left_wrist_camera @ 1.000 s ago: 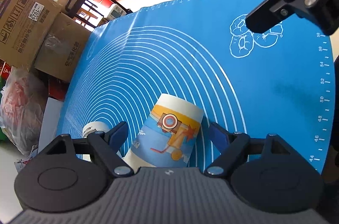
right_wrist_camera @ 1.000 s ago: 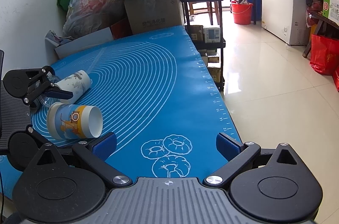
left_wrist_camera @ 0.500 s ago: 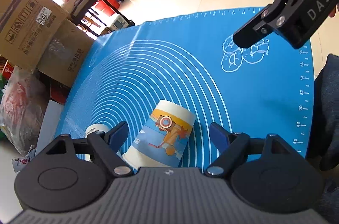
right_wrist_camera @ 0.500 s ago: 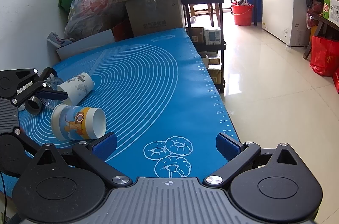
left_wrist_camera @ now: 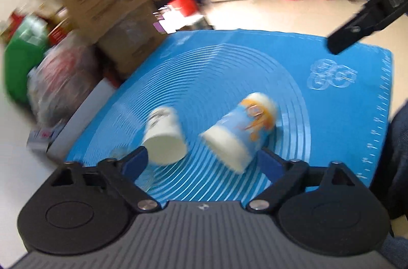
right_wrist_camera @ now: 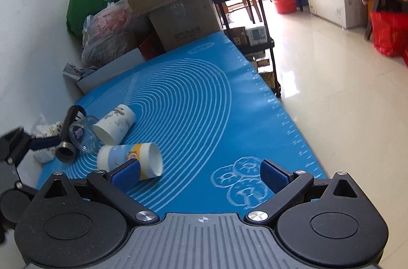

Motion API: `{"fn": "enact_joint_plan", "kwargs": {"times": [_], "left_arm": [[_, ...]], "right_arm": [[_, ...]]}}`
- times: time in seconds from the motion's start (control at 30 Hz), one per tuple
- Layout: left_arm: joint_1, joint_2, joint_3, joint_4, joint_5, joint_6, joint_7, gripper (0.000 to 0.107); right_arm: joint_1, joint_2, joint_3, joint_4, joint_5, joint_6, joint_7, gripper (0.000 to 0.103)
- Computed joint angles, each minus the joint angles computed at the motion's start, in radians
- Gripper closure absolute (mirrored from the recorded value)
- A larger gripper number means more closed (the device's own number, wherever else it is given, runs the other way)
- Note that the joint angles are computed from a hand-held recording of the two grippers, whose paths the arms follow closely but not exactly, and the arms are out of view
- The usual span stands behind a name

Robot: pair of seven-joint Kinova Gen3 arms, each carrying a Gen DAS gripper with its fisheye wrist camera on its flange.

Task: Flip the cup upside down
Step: 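Close the right gripper on the printed cup while the left gripper releases it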

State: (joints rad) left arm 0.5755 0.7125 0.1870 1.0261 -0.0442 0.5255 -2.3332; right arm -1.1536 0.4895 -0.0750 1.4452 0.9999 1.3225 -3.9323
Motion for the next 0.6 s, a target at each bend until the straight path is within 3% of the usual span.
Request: {"fn": "enact_joint_plan", "kwargs": {"times": [0.2,0.3,0.4,0.47,0.6], "left_arm": [[-0.007,-0.017,-0.106,0.086,0.062,-0.115,0.244,0.014],[-0.026,-0.012,-0.126,0.110,0.053,-0.163,0.366,0.014],[-0.060,0.001,-0.116,0.097,0.038,-0.167,0.440,0.014],[-0.081,0.007,-0.106,0.090,0.034,-0.173,0.466,0.014],[-0.140,0.018,-0.062,0.087,0.044,-0.200,0.480,0.014]], "right_arm": [[-0.090,-0.020,0.186,0.035,-0.051,-0.230,-0.244,0.001],[-0.145,0.009,0.301,0.034,-0.069,-0.336,-0.366,0.001],[-0.144,0.053,0.339,-0.014,-0.078,-0.375,-0.488,0.001],[-0.108,0.084,0.308,-0.055,-0.057,-0.361,-0.569,0.001],[0.028,0.141,0.138,-0.166,-0.013,-0.261,-0.660,0.001]]}}
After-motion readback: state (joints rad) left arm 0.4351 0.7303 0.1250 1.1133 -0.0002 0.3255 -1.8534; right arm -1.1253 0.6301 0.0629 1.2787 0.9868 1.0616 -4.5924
